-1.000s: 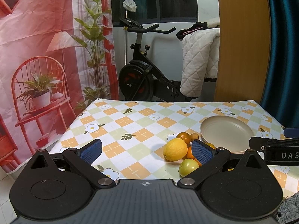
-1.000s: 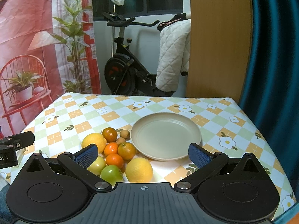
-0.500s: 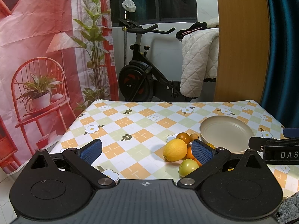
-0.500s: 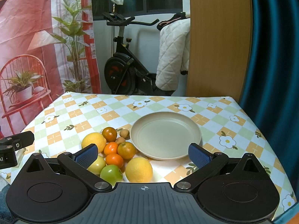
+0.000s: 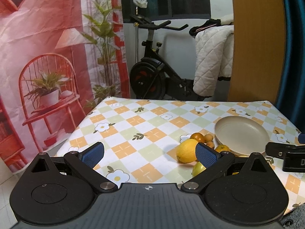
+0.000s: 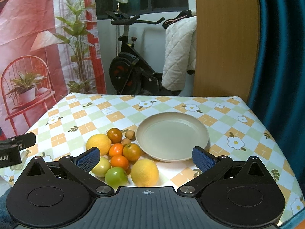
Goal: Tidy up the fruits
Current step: 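Move the right gripper toward the large yellow grapefruit in the fruit pile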
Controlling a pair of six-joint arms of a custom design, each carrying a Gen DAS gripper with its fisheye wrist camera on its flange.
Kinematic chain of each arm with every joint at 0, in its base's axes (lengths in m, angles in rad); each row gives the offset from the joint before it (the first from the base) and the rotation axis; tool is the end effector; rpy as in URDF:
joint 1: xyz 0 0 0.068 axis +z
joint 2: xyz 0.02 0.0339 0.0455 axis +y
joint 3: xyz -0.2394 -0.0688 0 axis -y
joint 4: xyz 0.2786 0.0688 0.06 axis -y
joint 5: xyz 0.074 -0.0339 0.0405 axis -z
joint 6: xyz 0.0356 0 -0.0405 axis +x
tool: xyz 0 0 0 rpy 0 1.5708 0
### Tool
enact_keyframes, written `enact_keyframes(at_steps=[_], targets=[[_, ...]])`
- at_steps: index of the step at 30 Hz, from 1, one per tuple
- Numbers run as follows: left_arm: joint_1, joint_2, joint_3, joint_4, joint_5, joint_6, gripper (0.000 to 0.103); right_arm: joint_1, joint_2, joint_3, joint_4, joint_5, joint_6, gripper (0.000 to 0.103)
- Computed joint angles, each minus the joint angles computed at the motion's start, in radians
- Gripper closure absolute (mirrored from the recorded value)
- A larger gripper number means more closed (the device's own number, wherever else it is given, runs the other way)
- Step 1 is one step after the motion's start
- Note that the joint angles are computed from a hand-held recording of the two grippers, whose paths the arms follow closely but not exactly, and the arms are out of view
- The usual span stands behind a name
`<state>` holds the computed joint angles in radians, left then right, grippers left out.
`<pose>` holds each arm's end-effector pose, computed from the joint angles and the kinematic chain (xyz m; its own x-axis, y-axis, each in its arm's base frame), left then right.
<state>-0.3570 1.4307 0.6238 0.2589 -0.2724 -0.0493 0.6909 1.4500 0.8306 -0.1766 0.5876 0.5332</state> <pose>0.2985 -0.1011 0.1345 -0.4935 0.1334 -0.8594 0.0972 0.9904 0.0979 0.2633 0.1921 0.1642 -0.5919 0.0595 -0.8038 0.0806 0.9966 0.0144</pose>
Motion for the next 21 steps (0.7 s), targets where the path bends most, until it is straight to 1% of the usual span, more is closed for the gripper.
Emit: enact_keyframes(at_steps=[4, 8, 11, 13, 16, 18, 19, 21], targets=[[0.016, 0.014, 0.019, -0.015, 0.018, -0.010, 0.000, -0.012, 0.006, -0.005, 0.009, -0.022, 0.004, 0.004], [0.026, 0.042, 0.042, -0.012, 0.035, -0.006, 0.001, -0.035, 0.006, -0.023, 0.034, -0.065, 0.002, 0.009], [0.031, 0.066, 0.052, 0.004, 0.053, 0.006, 0.008, -0.046, 0.010, -0.039, 0.064, -0.082, -0.015, 0.011], [0.038, 0.085, 0.068, -0.005, 0.080, 0.011, 0.009, -0.052, 0.012, -0.050, 0.089, -0.087, -0.033, 0.012], [0.048, 0.111, 0.084, -0.005, 0.113, 0.014, 0.015, -0.061, 0.020, -0.059, 0.116, -0.089, -0.053, 0.014], [0.053, 0.134, 0.100, -0.011, 0.130, 0.019, 0.023, -0.078, 0.024, -0.060, 0.127, -0.105, -0.070, 0.016], [0.055, 0.146, 0.109, -0.014, 0.139, 0.022, 0.024, -0.083, 0.027, -0.062, 0.133, -0.112, -0.077, 0.017], [0.063, 0.172, 0.127, -0.017, 0.163, 0.024, 0.033, -0.096, 0.036, -0.062, 0.142, -0.127, -0.094, 0.028]])
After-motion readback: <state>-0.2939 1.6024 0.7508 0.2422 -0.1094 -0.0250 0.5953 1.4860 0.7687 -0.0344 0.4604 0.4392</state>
